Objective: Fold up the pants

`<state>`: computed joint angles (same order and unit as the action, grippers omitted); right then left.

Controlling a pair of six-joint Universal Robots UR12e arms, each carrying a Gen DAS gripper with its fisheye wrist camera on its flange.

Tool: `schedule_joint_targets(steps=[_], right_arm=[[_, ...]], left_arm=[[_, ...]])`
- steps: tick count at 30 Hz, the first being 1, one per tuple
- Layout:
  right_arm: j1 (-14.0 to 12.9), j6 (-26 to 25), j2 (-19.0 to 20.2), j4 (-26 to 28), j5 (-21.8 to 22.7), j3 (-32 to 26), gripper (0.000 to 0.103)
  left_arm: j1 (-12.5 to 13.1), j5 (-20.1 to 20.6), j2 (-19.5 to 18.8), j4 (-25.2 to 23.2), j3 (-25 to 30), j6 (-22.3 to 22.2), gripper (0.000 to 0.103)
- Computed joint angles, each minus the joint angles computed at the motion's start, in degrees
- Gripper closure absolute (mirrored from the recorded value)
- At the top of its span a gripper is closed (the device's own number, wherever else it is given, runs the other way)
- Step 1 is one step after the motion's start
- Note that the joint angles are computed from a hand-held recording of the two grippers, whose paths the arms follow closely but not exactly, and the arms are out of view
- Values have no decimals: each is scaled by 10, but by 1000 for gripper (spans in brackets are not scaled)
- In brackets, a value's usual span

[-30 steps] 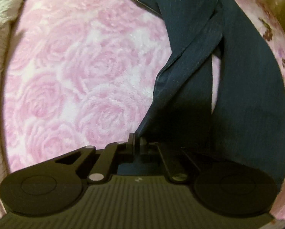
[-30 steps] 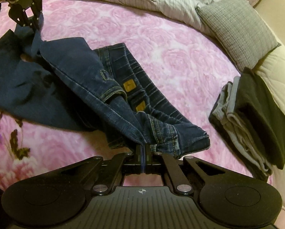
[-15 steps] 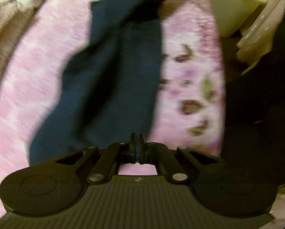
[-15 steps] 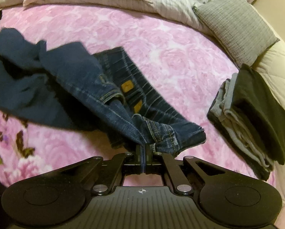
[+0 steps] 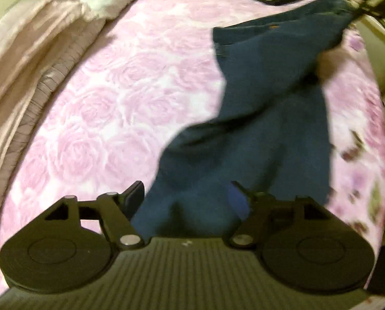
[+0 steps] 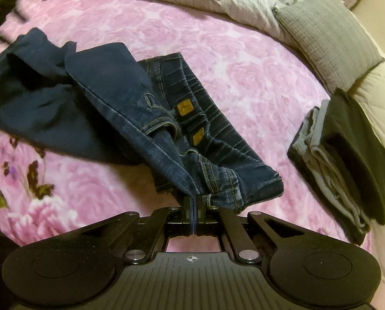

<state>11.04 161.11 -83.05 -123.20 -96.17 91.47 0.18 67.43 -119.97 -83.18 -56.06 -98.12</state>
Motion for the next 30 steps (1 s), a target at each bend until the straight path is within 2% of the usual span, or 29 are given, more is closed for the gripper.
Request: schedule_joint_targets(steps=[4, 7, 9, 10, 11, 12, 13, 15, 16, 18, 20, 23, 26, 28, 30], right_arm=[[-19, -26, 3, 1, 26, 1, 103], [-33, -55, 6, 6, 38, 0, 103], [-44, -63, 11, 14, 45, -4, 103], [-49, -65, 14, 19, 50, -8, 103], [-54, -64, 17, 23, 55, -12, 103], [-58, -66, 20, 26, 61, -16, 103], [-60, -70, 23, 29, 65, -20, 103], [-64, -79, 31, 33, 70, -30, 103], [-66, -80, 34, 34, 71, -35, 103], [-67, -86, 39, 37, 67, -45, 103], [-69, -90, 41, 40, 65, -50, 103], [-71, -87, 38, 41, 61, -51, 103], [-67, -84, 28, 39, 48, -43, 103], [-62, -83, 17, 34, 37, -30, 103], [-55, -60, 3, 32, 18, -13, 103]], left_arm=[[-27, 24, -69, -55, 83, 7, 34], [-41, 54, -111, -142, 146, 71, 32], [-48, 80, -132, -197, 182, 99, 37], [-51, 94, -142, -226, 201, 102, 57], [-52, 101, -148, -249, 216, 102, 81], [-52, 102, -146, -255, 217, 99, 89], [-52, 104, -137, -245, 206, 94, 97], [-48, 101, -106, -201, 167, 79, 100], [-44, 93, -89, -187, 151, 57, 101], [-35, 72, -56, -183, 128, 37, 102], [-28, 61, -13, -186, 93, 39, 102], [-17, 58, 63, -178, 14, 44, 102], [-9, 57, 133, -172, -70, 19, 102], [-3, 64, 178, -158, -136, 9, 102], [1, 72, 217, -130, -204, -1, 102]])
